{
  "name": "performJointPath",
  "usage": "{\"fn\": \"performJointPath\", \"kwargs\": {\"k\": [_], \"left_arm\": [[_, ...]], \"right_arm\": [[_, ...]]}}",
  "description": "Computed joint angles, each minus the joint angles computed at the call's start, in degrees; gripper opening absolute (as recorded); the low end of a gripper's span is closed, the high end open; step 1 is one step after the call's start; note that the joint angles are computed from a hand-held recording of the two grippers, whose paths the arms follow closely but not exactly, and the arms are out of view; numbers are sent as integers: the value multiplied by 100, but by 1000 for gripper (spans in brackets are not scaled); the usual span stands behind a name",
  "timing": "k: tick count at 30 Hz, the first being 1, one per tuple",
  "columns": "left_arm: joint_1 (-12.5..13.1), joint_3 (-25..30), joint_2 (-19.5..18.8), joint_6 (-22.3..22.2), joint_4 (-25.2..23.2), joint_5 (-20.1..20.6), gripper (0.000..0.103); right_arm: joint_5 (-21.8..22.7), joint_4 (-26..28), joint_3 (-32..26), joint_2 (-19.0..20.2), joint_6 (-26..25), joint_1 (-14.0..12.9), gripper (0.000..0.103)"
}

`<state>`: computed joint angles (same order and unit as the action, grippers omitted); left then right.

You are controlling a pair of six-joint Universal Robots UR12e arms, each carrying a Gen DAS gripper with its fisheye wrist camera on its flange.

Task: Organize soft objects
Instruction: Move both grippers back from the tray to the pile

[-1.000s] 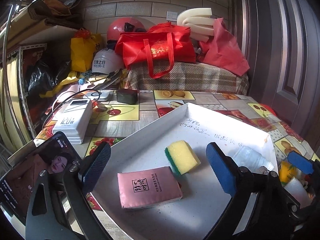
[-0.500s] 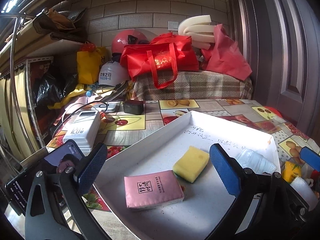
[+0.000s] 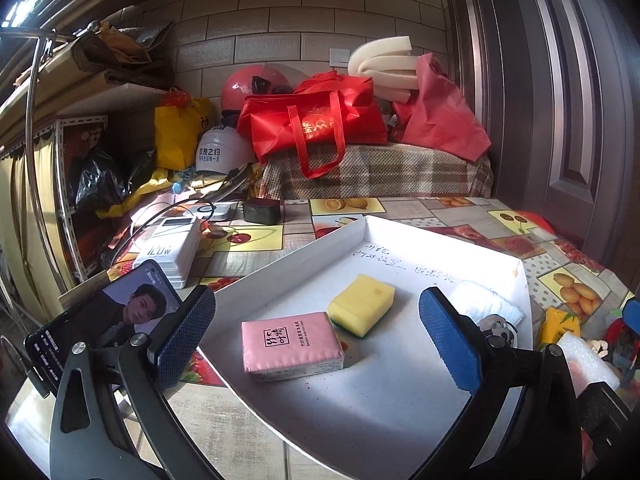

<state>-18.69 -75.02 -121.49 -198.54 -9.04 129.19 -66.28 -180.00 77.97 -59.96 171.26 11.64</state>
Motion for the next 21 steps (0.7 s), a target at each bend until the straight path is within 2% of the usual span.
{"fn": "performJointPath", "kwargs": {"k": [3,5,8,11,13,15,18,21], "left_arm": [[-73,-67,31,194,146,-161,103],[-99,-155,61,401,419,-473,103],[-137,-204,104,573,495,-959,103],[-182,-165,107,734,398,-1419,103],[-210,-103,101,855,212,-1805,103],[-236,-12,88,1011,-57,-2266,103],[-336,161,23,1469,-383,-2756,103],[-456,363,-71,1916,-702,-3039,102]], "right_arm": [[-91,-244,178,-101,96,-96,103],[-75,-590,271,-136,340,-223,103],[-415,-1040,359,-174,631,-393,103],[-734,-1077,351,-169,747,-597,103],[-860,-734,273,-159,759,-753,103],[-829,-126,141,-147,660,-917,103],[-648,960,-96,-134,7,-1098,103],[-740,1349,-191,-108,-901,-1132,103]]}}
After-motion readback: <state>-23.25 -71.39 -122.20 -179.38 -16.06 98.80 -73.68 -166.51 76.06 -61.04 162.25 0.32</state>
